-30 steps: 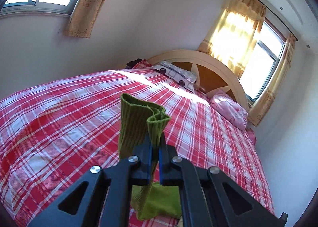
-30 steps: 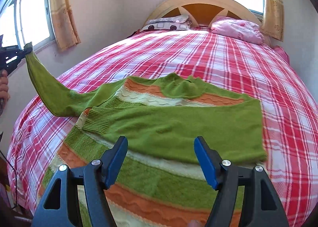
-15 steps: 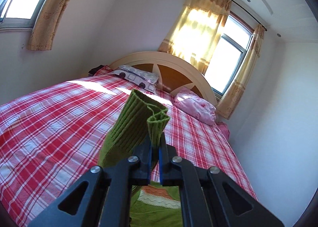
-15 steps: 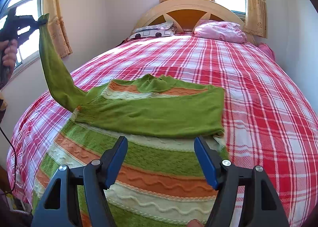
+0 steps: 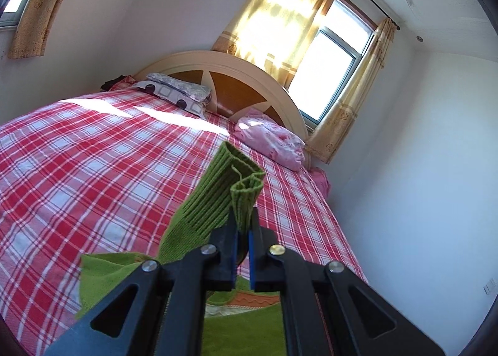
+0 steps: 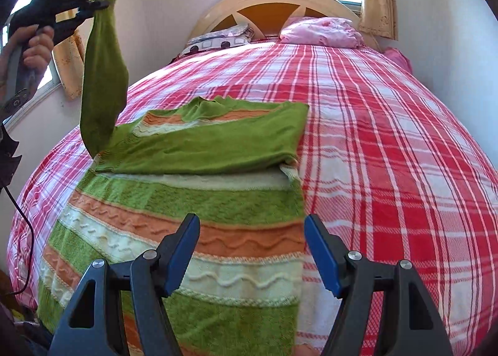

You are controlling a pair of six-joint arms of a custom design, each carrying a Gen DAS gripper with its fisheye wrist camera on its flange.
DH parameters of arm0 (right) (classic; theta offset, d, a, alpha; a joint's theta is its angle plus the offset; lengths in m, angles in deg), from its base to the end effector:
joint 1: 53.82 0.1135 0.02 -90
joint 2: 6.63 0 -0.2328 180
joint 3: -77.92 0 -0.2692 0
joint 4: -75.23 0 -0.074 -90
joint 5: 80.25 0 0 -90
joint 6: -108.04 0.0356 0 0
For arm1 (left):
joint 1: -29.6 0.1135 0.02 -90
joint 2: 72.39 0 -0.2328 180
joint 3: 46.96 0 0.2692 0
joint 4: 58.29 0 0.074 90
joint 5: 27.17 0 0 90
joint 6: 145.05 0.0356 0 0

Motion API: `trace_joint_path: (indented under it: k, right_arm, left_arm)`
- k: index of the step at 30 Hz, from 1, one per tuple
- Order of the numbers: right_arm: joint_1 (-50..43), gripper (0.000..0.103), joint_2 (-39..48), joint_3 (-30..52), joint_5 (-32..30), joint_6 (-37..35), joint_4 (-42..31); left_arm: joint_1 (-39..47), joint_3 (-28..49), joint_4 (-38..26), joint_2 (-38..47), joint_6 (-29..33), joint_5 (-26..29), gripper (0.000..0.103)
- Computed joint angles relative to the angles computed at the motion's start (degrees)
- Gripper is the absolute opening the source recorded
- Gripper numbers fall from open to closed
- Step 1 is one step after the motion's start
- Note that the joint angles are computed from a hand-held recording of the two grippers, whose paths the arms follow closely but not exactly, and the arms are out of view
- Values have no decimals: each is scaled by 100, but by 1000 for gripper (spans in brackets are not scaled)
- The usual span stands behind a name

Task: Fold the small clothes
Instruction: 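Lift the cuff with the left gripper and carry it across the sweater body, then lay the sleeve on the sweater body and open the left gripper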

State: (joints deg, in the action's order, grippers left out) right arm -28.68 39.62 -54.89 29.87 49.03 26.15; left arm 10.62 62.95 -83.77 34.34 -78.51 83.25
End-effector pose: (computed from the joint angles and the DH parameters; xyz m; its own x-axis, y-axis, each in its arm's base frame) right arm 0.1861 0.0738 0.2061 -0.6764 0.2166 -0.7040 0.1833 0.9752 0.1240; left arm 0.4263 -0.1598 0.3106 -0.5720 -0.1978 -0.7960 0.4168 0.7658 -0.4898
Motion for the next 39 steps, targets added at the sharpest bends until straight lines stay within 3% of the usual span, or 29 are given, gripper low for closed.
trace_joint_path:
  k: [7, 21, 25, 27, 29, 31, 34, 39]
  right_arm:
    - [-95, 70, -329, -410, -211, 132, 38]
    - [-361, 70, -467, -828, -264, 231, 355]
    - [-506, 70, -581, -918, -359, 209, 384]
    - [-522, 70, -642, -941, -323, 185, 373]
    - [-549, 70, -689, -971, -329, 191, 375]
    - [-574, 70, -759, -997, -365, 195, 370]
    - [-640, 70, -852, -977, -441, 215, 305]
    - [-1084, 70, -685, -492, -1105, -14, 481]
  left_arm:
    - [-1009, -162, 360, 494, -5, -799, 5]
    - [-2359, 596, -12, 1976, 822, -2023, 5]
    - [-2422, 689, -515, 2024, 1148, -1843, 17]
    - [-2343, 197, -475, 1616, 1337, -1600, 29]
    - [-2248, -723, -14, 927, 1654, -1558, 62]
    - [-2051, -1655, 536, 222, 1976, -1663, 74]
    - [-1522, -2445, 815, -397, 2422, -1866, 75]
    - [-464, -2813, 1343, -345, 2955, -2971, 80]
